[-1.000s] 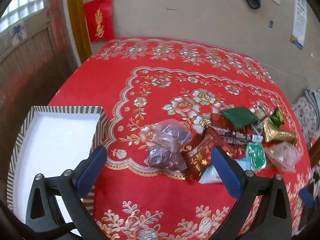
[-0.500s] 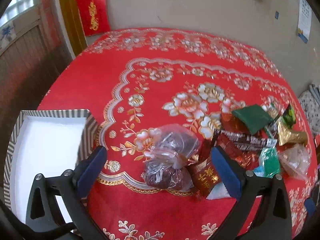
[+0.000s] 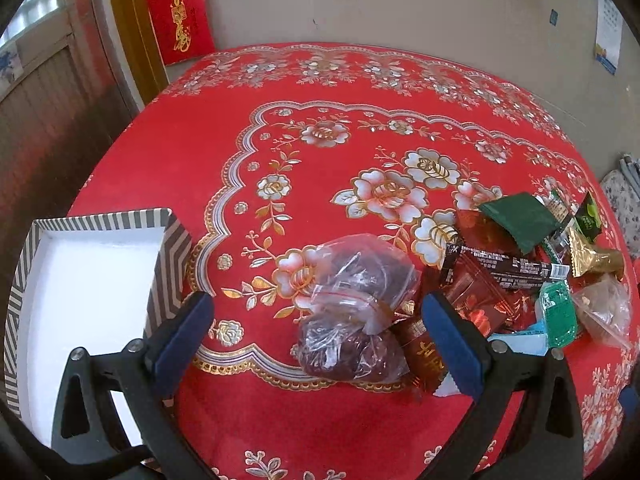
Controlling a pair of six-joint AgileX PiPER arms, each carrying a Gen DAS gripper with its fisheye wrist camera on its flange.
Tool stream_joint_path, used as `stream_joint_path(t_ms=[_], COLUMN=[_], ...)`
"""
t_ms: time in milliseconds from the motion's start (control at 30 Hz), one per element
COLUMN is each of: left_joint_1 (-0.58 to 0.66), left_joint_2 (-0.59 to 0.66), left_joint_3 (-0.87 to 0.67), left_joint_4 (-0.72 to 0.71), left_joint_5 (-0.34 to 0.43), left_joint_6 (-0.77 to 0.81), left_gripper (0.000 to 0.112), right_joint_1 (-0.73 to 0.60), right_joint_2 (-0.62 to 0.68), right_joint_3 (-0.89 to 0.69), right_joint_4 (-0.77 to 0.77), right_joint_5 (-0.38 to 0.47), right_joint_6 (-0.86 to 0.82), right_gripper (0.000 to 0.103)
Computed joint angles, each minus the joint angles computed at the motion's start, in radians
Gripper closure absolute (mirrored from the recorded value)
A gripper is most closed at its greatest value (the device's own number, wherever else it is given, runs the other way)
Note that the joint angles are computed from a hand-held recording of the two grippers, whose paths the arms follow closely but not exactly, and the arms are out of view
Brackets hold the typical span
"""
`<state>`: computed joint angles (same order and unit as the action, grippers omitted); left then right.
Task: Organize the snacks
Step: 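Grasp the clear bag of dates with the left gripper, then lift the bag of dates with the left gripper while the right gripper grasps the red candy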
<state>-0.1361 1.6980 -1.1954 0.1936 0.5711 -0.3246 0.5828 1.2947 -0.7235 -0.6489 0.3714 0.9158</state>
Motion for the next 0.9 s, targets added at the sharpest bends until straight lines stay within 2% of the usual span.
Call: stream_joint_path(t_ms=[67, 133, 167, 233, 300, 367, 567, 667, 767, 900], left_joint_1=[-0.002, -0.001, 0.002, 0.013, 0.013, 0.002, 0.041, 0.064, 0.075, 0.120], left_joint_2=[0.003, 0.007, 0.011, 0.020, 0.022, 0.018, -0.013, -0.047, -0.102, -0.210], left_joint_3=[-0.001, -0.002, -0.006, -0.014, -0.016, -0.010, 0.021, 0.053, 0.095, 0.162], left_joint_4=[0.004, -0.012, -0.035, -0.123, -0.162, -0.133, -0.187, -0.210, -0.211, -0.290], left_joint_5=[-0.001, -0.001, 0.005, 0.018, 0.027, 0.021, 0.006, 0.001, -0.009, -0.007], left_joint_6=[-0.002, 0.024, 0.049, 0.134, 0.174, 0.154, 0.183, 0.202, 0.209, 0.298], left_gripper=[0.011, 0.030, 0.034, 0.053, 0.062, 0.062, 0.063, 0.063, 0.063, 0.063], right_joint_1=[0.004, 0.005, 0.005, 0.000, -0.004, -0.010, -0.040, -0.060, -0.054, -0.055], right_joint_2=[0.003, 0.005, 0.008, 0.013, 0.018, 0.035, 0.146, 0.235, 0.327, 0.412], right_joint_3=[-0.004, -0.007, -0.010, -0.020, -0.033, -0.066, -0.211, -0.303, -0.404, -0.497], right_joint_4=[0.001, 0.000, 0.003, 0.027, 0.051, 0.100, 0.279, 0.435, 0.490, 0.585], right_joint_5=[0.004, 0.005, 0.006, 0.008, 0.009, 0.011, 0.002, 0.000, 0.039, 0.082], right_joint_6=[0.001, 0.001, -0.002, -0.024, -0.049, -0.100, -0.272, -0.399, -0.453, -0.512], right_gripper=[0.000, 0.000, 0.001, 0.001, 0.000, 0.000, 0.001, 0.001, 0.002, 0.003])
